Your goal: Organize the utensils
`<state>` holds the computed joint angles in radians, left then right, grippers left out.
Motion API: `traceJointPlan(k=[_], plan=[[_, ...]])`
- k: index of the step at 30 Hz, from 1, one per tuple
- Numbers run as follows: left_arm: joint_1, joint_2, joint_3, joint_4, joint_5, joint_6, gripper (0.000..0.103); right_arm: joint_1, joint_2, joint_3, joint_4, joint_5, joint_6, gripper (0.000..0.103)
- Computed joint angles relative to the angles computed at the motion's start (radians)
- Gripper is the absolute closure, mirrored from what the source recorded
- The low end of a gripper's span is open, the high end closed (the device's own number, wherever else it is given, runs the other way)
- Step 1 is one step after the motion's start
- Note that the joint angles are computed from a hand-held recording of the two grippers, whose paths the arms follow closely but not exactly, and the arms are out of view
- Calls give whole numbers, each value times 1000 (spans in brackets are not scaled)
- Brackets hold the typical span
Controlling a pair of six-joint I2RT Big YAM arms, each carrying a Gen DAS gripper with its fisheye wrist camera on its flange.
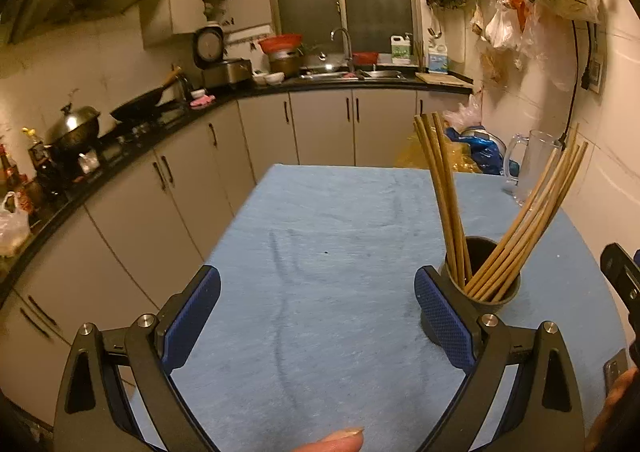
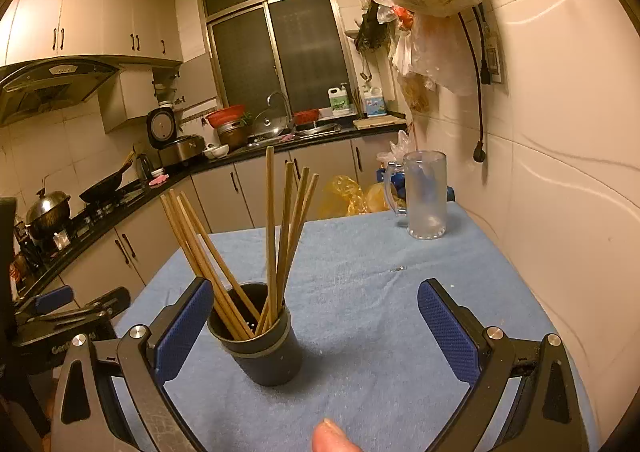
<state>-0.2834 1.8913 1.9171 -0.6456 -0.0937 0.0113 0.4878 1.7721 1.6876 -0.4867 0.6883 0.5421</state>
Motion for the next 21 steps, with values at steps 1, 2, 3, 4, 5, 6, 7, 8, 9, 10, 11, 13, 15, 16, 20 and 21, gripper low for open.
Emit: traceJointPlan(k=[1,2,3,4,5,6,7,8,9,10,11,13,15,16,20,21], plan=[[-1,-20,-33,20,-10,1,6,0,-1,0,-2,-1,0,0],[-2,-34,-56,32,-19,1,6,4,-2,-1,-7,2,2,0],[-3,-48,-79,43,-24,2,6,6,-5,-7,-6,1,2,0],[-3,-61,-102,52,-29,4,6,11,-7,-9,-16,3,6,0],[-3,-78,-133,62,-34,7,6,16,-8,-9,-26,3,10,0],[-3,-92,-159,68,-38,11,6,20,-9,-14,-27,5,12,0],[-3,-99,-172,69,-40,13,6,27,-14,-22,-29,8,18,0],[-2,-110,-194,73,-40,17,6,31,-17,-27,-34,10,27,0],[0,-122,-215,77,-39,18,6,37,-20,-34,-43,14,40,0],[2,-131,-233,78,-40,19,6,43,-25,-43,-50,15,54,0],[4,-142,-251,79,-40,20,6,48,-28,-48,-59,19,67,0],[11,-169,-296,92,-38,22,6,60,-35,-61,-83,33,100,0],[17,-189,-328,100,-26,28,6,71,-42,-70,-108,47,130,0],[19,-200,-344,105,-23,28,6,80,-48,-79,-118,58,146,0],[26,-256,-414,117,3,39,6,115,-69,-105,-157,90,191,0],[26,-268,-431,120,8,41,6,126,-73,-111,-166,110,199,0]])
